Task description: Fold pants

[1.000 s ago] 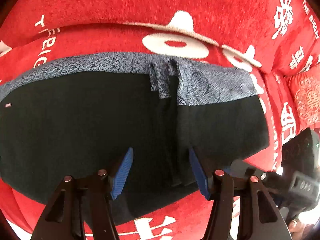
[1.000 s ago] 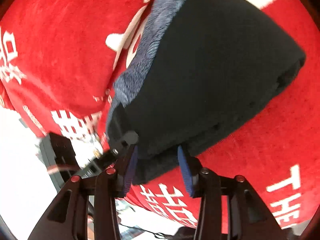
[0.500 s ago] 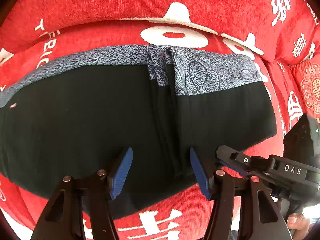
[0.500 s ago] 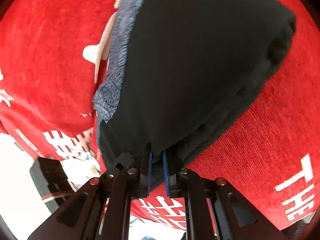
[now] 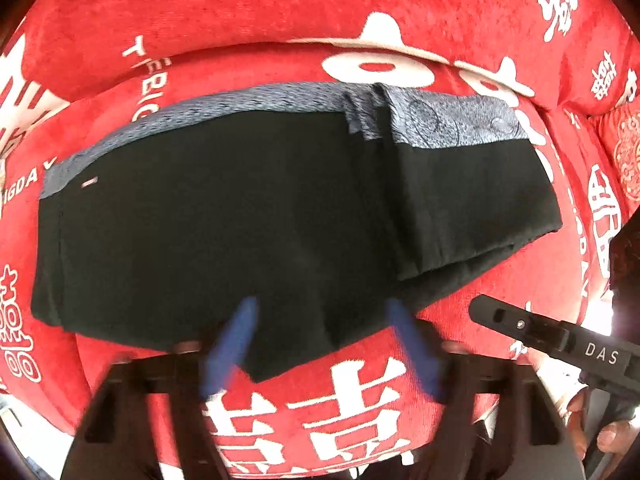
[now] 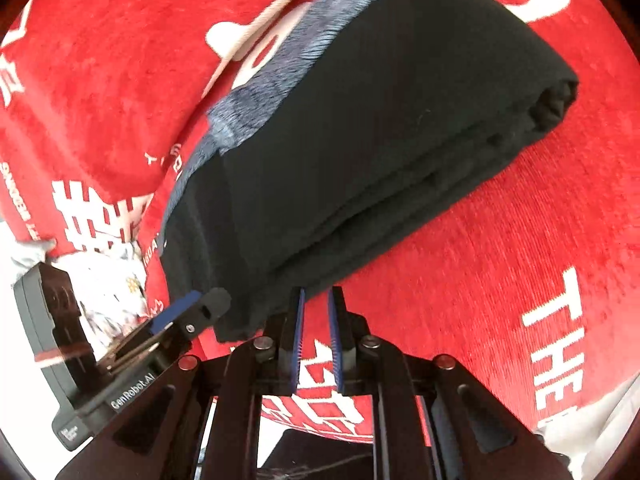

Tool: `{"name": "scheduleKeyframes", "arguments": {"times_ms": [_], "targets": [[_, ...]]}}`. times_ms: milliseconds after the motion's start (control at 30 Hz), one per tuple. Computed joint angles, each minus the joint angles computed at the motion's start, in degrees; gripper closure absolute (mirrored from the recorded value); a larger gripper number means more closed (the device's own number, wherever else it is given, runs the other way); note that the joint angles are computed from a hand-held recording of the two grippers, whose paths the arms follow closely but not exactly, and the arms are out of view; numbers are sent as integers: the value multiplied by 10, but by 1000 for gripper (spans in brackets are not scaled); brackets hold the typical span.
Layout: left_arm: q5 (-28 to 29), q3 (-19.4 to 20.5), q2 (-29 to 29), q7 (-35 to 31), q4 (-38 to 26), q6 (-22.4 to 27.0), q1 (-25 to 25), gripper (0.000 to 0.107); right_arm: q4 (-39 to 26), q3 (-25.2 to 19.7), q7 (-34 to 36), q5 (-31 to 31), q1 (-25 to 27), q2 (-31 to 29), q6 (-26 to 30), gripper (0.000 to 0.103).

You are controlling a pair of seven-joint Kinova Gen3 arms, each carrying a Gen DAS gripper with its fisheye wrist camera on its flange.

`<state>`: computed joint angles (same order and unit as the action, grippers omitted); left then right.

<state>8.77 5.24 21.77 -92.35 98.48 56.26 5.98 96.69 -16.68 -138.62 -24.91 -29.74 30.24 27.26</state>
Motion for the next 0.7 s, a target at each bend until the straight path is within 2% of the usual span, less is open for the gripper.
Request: {"name": "scheduleKeyframes", "arguments": {"times_ms": [33, 67, 133, 233, 367, 433, 500, 567, 633, 700], "targets": [[4, 0, -6, -7, 4, 0, -7, 17, 2, 4, -5, 10, -3, -8, 10, 79], [6, 0, -8, -13, 5, 2, -10, 17, -7, 15, -10, 19, -15, -9, 22, 65], [4, -2, -11, -18, 7, 7, -13, 17, -30, 57, -8, 18, -52, -12, 53, 48], [-1, -5, -16, -21, 9, 17, -15, 17, -75, 117, -20, 38, -104, -13, 118, 45], [-1, -9, -27, -23, 16, 25, -21, 17, -153, 117, -53, 131, -131, 0, 211, 21], [0, -11, -33, -25, 20, 27, -25, 17, -189, 154, -42, 178, -178, 7, 258, 18], [1, -12, -37, -25, 25, 27, -28, 17, -227, 163, -30, 224, -203, 17, 304, 13], [2, -15, -43, -25, 29, 29, -33, 17, -266, 130, -35, 267, -196, 29, 351, 10], [3, -19, -50, -23, 35, 28, -38, 17, -281, 93, -47, 292, -178, 33, 369, 10], [4, -21, -55, -18, 41, 29, -41, 17, -289, 92, -47, 290, -178, 38, 376, 10]]}}
